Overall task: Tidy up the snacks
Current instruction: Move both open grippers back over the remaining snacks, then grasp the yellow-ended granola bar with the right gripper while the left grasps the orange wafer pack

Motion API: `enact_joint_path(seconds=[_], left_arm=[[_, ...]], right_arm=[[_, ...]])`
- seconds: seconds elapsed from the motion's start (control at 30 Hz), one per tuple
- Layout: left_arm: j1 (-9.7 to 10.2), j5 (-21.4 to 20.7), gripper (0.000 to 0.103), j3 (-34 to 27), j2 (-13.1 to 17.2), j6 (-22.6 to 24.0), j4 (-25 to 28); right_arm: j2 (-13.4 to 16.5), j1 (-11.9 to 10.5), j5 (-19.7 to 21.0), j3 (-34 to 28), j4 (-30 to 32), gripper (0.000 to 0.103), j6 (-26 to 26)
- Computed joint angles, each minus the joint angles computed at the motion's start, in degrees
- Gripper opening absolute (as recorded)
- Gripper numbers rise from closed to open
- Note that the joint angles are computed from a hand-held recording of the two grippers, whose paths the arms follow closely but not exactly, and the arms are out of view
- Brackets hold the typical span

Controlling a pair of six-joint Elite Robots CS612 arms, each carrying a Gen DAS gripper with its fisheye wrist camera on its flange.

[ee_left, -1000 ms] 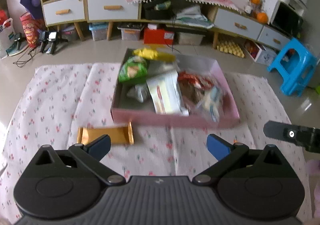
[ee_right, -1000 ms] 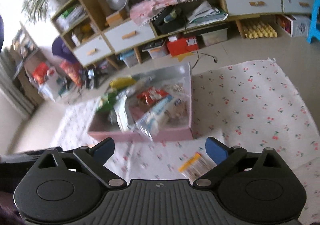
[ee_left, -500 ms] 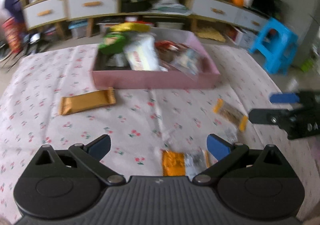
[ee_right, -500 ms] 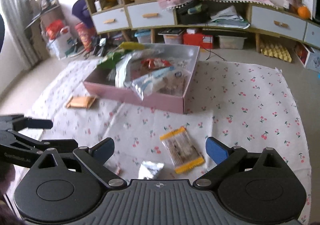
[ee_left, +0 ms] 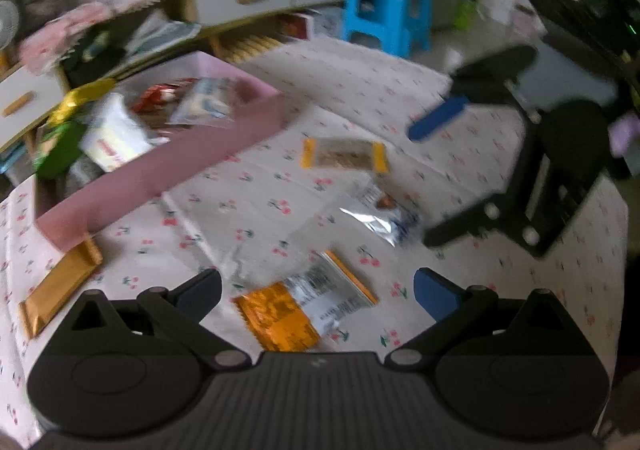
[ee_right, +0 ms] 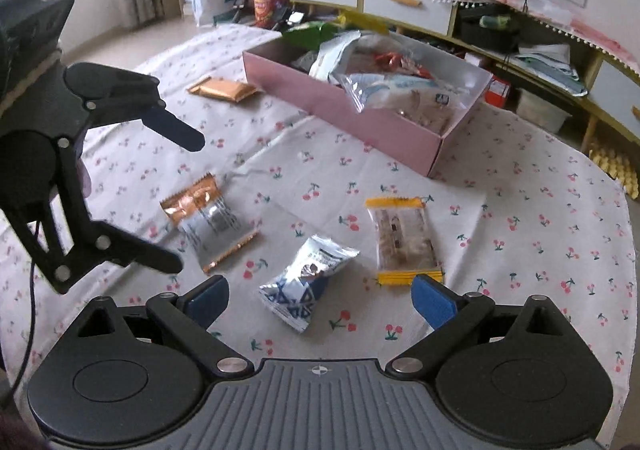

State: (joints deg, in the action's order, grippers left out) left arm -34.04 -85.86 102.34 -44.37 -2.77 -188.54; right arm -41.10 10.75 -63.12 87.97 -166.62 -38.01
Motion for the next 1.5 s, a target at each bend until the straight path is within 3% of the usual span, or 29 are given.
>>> enact_joint_path(seconds=[0.27, 0.4, 0.57, 0.77, 1.07, 1.23, 1.5], left_arm=[[0.46, 0.9, 0.097, -0.6, -0.2, 4.5, 6.1], [0.51, 2.7, 0.099, -0.6, -0.1, 5.0, 6.2], [0.50, 5.2, 0.099, -1.6, 0.4, -2.2, 6.9], [-0.08, 10.3, 0.096, -2.8, 0.9, -11.3, 8.5], [-0.76, 15.5, 0.068, -3.4, 0.6, -19.6, 11.0], [-0.74, 16.8, 0.050, -3.5, 0.0, -24.0, 13.3], [-0.60, 15.7, 0.048, -3.5, -0.8, -29.3, 16.0]], right_arm=[[1.9, -0.8, -1.6, -2.0, -4.2, 0.099, 6.3], [2.9, -0.7, -6.4, -2.8, -5.9, 0.099, 6.4], [3.9, 0.2, -11.1, -3.7, -6.2, 0.099, 4.8], [5.2, 0.6, -11.6, -5.2, -7.7, 0.099, 10.5], [6.5, 1.4, -11.5, -7.4, -7.2, 0.096, 15.9], [6.3, 1.6, -9.5, -8.2, -4.1, 0.084, 16.5], [5.5, 1.8, -8.2, -8.4, -1.0, 0.043, 16.2]])
